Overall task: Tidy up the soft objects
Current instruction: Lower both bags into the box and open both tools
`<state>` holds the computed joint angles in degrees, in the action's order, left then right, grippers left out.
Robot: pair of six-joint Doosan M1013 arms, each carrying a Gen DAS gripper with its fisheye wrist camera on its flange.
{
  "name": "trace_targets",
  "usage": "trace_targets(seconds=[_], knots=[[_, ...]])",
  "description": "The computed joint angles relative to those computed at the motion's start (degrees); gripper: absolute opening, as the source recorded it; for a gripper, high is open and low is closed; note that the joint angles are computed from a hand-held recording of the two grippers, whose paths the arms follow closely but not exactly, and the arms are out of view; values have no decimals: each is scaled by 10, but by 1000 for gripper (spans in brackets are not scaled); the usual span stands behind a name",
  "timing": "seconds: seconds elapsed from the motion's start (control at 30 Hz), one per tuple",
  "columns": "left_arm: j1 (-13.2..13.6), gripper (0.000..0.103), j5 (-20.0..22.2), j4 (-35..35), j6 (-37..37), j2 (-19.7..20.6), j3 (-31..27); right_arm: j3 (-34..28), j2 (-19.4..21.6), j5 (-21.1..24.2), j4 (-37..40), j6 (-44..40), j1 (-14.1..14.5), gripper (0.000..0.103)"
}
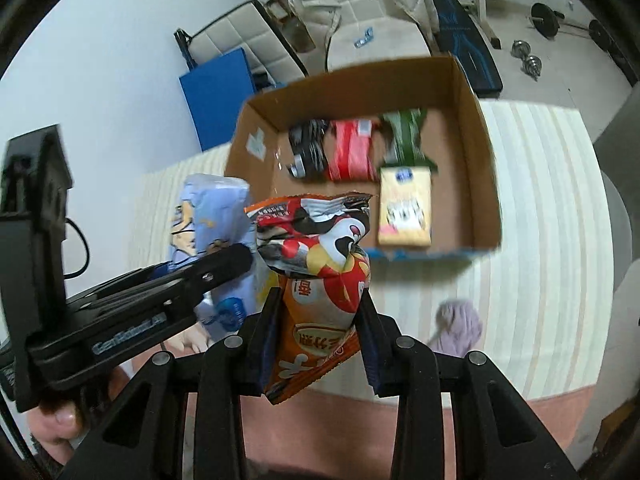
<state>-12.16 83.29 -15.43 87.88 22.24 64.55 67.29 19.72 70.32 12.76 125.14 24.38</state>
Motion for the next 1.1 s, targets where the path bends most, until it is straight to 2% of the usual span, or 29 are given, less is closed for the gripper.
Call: trace_targets(seconds=[0.27,0.43,0.63,0.8,0.83,0.87,0.9,0.93,0.97,1.07,1.1], knots=[[8,42,83,0,-27,100,-107,-82,74,46,-3,-3,-13,37],[16,42,138,-22,-49,149,-139,-108,116,71,12,-3,-18,37],[22,42,166,-40,-60,177,-135,-123,155,99,21,1,-23,37],[16,48,196,-22,-45,186,-133,-124,170,113,20,-3,-25,38],[15,56,191,-22,-35,184,-129,-128,174,120,14,-1,-25,41],[13,63,186,-11,-20,180,-125,-131,177,126,7,1,-25,50],[9,76,179,7,-13,175,-120,-135,179,131,6,1,-25,58],[8,78,169,12,-7,169,-116,-136,180,135,7,0,-26,77],[7,78,162,15,-1,166,-114,-139,181,139,1,2,-26,85],[4,87,138,23,1,151,-103,-152,183,155,-20,0,-23,85],[3,94,125,33,-1,143,-97,-155,184,160,-23,1,-23,85]])
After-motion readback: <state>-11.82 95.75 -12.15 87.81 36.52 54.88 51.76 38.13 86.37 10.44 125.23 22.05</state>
